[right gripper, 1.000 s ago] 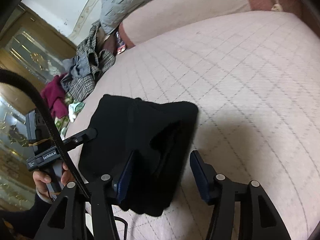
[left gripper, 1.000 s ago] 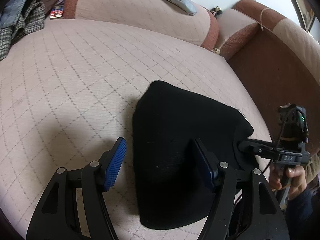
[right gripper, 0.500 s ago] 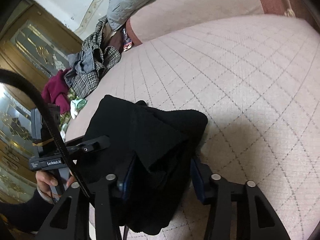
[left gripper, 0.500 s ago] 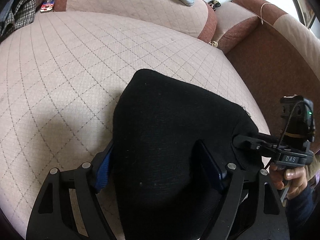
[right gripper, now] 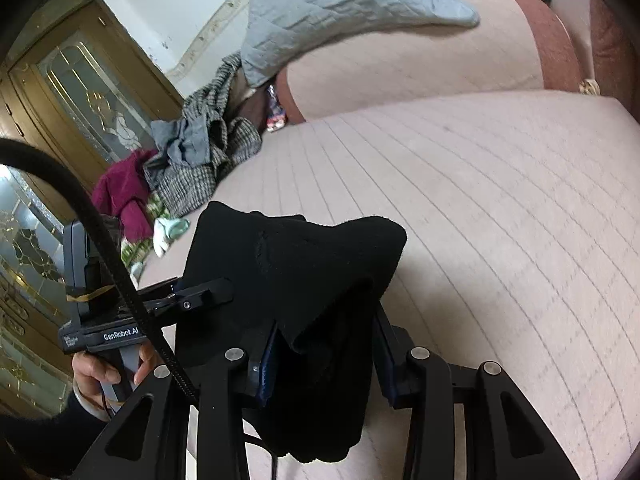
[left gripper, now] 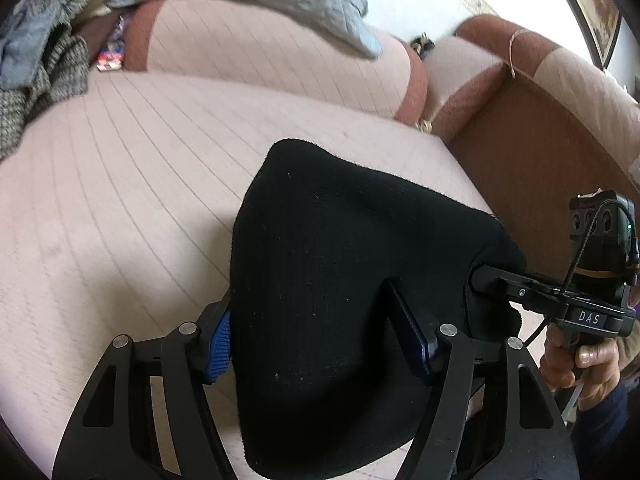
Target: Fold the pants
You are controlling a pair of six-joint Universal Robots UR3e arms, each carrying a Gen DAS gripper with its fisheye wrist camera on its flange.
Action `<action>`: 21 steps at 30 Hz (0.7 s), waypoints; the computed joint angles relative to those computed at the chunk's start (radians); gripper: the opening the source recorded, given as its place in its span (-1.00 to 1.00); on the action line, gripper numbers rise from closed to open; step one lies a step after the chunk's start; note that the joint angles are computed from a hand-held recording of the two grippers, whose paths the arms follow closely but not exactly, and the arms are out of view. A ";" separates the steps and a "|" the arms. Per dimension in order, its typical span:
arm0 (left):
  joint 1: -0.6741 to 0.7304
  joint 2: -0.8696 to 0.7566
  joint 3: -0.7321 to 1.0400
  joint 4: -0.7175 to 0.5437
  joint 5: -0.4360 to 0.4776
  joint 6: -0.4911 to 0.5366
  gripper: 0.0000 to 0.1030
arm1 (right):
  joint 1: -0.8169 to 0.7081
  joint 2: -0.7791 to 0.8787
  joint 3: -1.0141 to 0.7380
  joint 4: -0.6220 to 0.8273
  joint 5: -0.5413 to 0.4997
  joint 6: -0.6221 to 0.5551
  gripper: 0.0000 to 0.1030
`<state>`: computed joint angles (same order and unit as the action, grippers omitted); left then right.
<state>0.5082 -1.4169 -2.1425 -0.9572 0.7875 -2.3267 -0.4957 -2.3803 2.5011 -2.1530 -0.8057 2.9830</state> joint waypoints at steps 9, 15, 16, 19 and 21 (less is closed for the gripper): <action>0.029 -0.109 0.161 0.037 0.007 -0.076 0.32 | 0.246 0.448 -0.106 -0.572 -0.097 0.301 -0.25; -0.008 -0.231 0.265 0.119 0.069 -0.143 0.32 | 0.329 0.673 -0.240 -0.706 -0.147 0.367 -0.25; -0.018 -0.258 0.282 0.134 0.084 -0.154 0.31 | 0.340 0.710 -0.261 -0.718 -0.154 0.372 -0.25; -0.044 -0.355 0.328 0.181 0.136 -0.200 0.28 | 0.366 0.820 -0.320 -0.736 -0.183 0.380 -0.25; -0.074 -0.426 0.359 0.245 0.205 -0.250 0.28 | 0.379 0.876 -0.348 -0.742 -0.204 0.380 -0.24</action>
